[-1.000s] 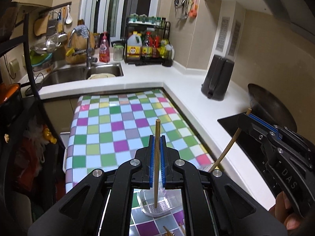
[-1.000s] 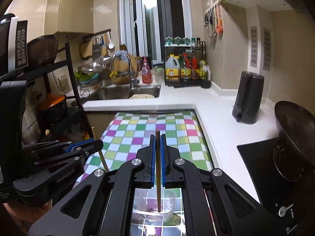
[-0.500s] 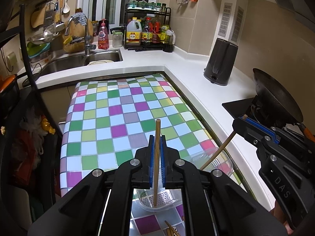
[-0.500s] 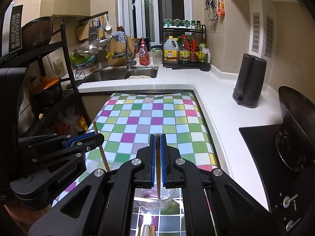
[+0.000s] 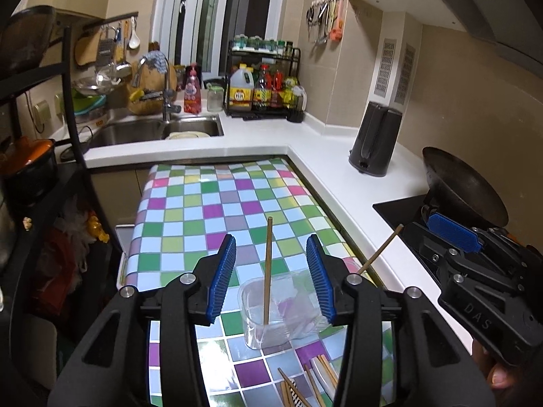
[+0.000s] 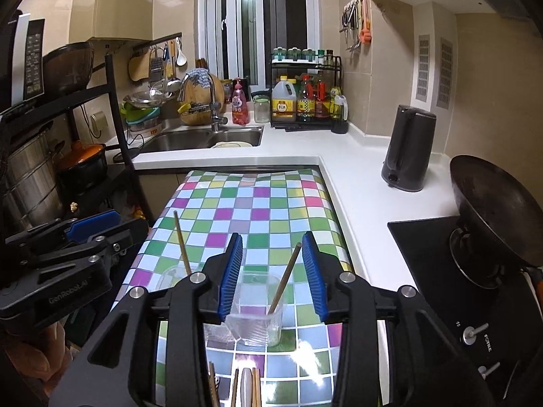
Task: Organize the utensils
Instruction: 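Open both tools to drop the chopsticks into the container, then move both open tools back down to the utensils on the cloth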
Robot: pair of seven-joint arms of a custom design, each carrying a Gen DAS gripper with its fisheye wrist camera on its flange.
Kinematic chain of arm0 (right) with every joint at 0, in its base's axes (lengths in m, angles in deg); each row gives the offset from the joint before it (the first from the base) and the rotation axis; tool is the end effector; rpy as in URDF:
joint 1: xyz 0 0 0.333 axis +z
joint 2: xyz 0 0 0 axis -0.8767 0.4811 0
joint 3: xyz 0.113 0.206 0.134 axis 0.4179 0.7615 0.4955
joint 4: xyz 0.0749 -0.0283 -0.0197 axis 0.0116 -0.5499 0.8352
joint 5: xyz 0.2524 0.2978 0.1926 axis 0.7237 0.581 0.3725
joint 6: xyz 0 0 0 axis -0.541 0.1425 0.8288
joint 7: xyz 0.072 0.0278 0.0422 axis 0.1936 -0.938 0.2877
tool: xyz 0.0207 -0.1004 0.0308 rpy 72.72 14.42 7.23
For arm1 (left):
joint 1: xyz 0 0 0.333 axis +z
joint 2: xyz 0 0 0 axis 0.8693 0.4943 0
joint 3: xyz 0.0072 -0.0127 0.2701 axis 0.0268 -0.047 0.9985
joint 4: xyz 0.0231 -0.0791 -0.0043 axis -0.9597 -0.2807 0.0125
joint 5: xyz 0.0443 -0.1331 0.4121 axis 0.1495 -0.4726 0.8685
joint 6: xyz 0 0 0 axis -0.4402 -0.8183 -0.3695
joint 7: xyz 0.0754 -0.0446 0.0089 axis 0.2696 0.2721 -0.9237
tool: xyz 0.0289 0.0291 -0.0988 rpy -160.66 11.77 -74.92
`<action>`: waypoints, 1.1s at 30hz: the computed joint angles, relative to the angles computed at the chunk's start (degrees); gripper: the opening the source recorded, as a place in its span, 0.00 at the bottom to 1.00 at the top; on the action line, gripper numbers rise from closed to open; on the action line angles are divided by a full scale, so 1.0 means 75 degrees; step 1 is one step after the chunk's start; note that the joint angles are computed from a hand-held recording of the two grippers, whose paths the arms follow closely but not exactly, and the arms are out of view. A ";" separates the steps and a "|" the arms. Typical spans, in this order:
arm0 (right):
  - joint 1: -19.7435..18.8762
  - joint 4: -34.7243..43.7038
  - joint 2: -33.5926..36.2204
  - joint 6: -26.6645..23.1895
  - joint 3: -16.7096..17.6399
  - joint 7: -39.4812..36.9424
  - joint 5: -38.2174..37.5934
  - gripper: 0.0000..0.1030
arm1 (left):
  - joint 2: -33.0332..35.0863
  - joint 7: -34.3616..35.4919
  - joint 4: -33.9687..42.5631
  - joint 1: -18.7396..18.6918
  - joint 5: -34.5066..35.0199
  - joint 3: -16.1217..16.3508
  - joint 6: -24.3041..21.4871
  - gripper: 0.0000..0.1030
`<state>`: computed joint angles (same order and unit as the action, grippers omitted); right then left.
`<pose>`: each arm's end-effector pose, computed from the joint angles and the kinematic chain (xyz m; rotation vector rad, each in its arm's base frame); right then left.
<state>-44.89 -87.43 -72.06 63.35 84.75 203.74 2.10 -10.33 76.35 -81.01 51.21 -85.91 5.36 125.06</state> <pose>0.5319 0.2715 0.6154 -1.3882 1.8248 -1.0085 0.5970 -0.1714 0.6121 -1.2871 2.1043 -1.2463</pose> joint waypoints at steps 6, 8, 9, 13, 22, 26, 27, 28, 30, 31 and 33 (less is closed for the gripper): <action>0.0045 -0.0783 -0.0881 -0.0113 0.0291 0.0371 -0.0196 0.41 | -0.1242 0.1081 -0.1398 -0.0411 -0.1366 0.0392 0.0442 0.45; 0.0041 -0.1056 -0.1145 -0.0131 0.0402 0.0463 -0.0204 0.42 | -0.1640 0.1410 -0.1926 -0.0579 -0.1699 0.0488 0.0754 0.45; 0.0048 -0.1195 -0.1269 -0.0138 0.0455 0.0480 -0.0186 0.42 | -0.1796 0.1570 -0.2140 -0.0678 -0.1840 0.0560 0.0829 0.45; 0.0057 -0.1740 -0.1734 -0.0125 0.0644 0.0629 -0.0118 0.42 | -0.2444 0.1861 -0.3145 -0.0926 -0.2039 0.0679 0.1350 0.45; 0.0181 -0.3546 -0.2970 0.0411 0.0893 0.0917 0.0195 0.38 | -0.3515 0.2379 -0.4971 -0.1464 -0.2111 0.1353 0.1467 0.23; 0.0278 -0.4373 -0.3337 0.1036 0.0842 0.1057 0.0621 0.02 | -0.3954 0.2505 -0.5677 -0.1548 -0.2139 0.1422 0.1574 0.13; 0.0237 -0.4551 -0.3444 0.1048 0.0939 0.1211 0.0661 0.02 | -0.4120 0.2603 -0.5913 -0.1627 -0.2185 0.1452 0.1691 0.09; 0.0226 -0.4678 -0.3496 0.1087 0.0994 0.1310 0.0720 0.02 | -0.4331 0.2737 -0.6165 -0.1761 -0.2280 0.1560 0.1751 0.05; 0.0356 -0.4955 -0.3508 0.1270 0.0952 0.1269 0.0970 0.02 | -0.4682 0.2997 -0.6574 -0.1959 -0.2367 0.1754 0.1775 0.05; 0.0392 -0.5054 -0.3503 0.1313 0.0975 0.1242 0.1044 0.02 | -0.4848 0.3042 -0.6805 -0.1991 -0.2356 0.1742 0.1836 0.04; 0.0461 -0.5236 -0.3432 0.1451 0.1042 0.1264 0.1159 0.05 | -0.5169 0.3053 -0.7212 -0.2058 -0.2274 0.1770 0.1748 0.04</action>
